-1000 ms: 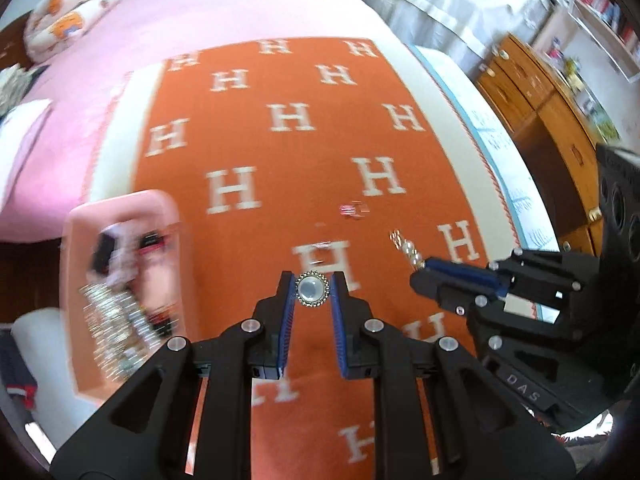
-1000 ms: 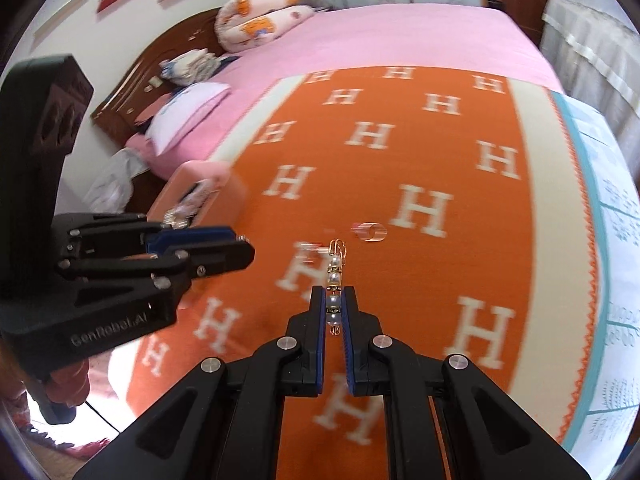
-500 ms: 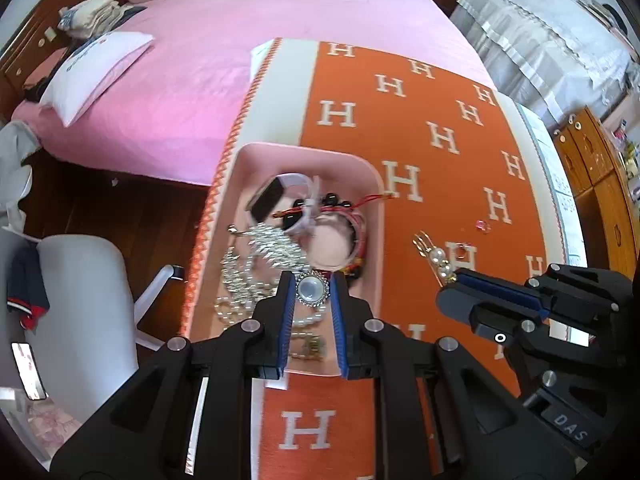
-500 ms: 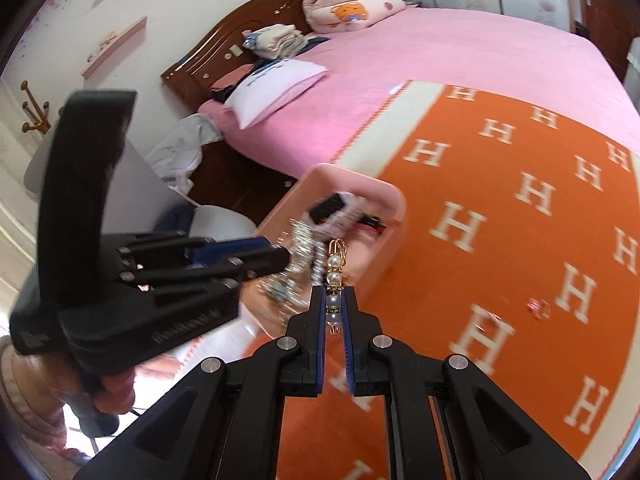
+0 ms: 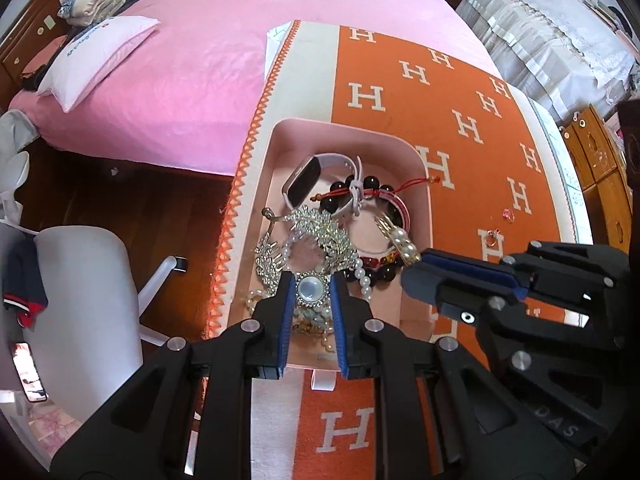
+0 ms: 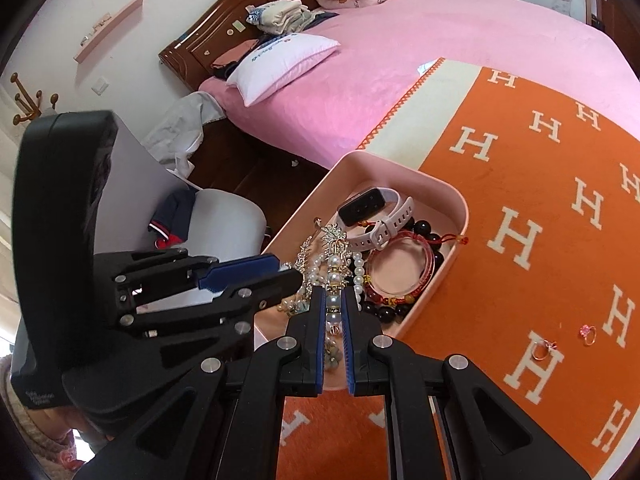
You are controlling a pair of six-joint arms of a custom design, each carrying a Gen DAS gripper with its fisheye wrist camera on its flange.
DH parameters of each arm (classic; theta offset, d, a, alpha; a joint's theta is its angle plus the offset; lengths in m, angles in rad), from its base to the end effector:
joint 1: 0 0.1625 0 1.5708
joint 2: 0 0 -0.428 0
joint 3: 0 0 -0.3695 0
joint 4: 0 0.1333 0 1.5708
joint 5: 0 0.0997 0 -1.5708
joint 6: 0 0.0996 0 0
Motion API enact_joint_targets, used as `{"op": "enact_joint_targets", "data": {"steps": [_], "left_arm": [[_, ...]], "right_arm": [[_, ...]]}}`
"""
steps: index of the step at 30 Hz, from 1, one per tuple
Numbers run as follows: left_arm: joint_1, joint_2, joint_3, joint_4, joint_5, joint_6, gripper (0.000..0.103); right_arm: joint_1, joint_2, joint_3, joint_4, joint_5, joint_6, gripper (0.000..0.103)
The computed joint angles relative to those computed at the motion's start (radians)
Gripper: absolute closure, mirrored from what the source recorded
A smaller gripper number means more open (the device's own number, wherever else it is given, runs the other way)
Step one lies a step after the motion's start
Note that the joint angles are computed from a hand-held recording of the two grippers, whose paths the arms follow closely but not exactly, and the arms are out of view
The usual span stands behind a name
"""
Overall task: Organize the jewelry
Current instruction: 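Carry the pin and pendant ring into the pink box and open both tools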
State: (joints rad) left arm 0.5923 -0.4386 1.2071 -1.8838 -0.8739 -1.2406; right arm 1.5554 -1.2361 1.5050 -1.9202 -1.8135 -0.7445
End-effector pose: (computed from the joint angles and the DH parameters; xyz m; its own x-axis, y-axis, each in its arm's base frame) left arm -0.4782 -0.5595 -0.0250 -0.7677 -0.2169 -0.6030 0.0582 0.9135 -0.4026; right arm 0.1001 -0.6056 0.3802 -0.7240 -0.6501 0.2307 -0.6462 0.7562 0.1032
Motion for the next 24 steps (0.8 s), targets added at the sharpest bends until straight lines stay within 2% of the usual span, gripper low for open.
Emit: {"op": "enact_joint_targets", "data": {"steps": [11, 18, 24], "left_arm": [[0.002, -0.006, 0.035, -0.044, -0.045, 0.028, 0.085], [0.0, -0.016, 0.049, -0.045, -0.058, -0.001, 0.068], [-0.01, -0.019, 0.057, -0.061, -0.066, -0.001, 0.067]], "right_arm": [[0.002, 0.029, 0.014, -0.032, -0.058, 0.051, 0.094], [-0.002, 0.027, 0.014, -0.043, -0.062, 0.064, 0.092], [-0.005, 0.014, 0.018, -0.055, -0.059, 0.069, 0.084]]}}
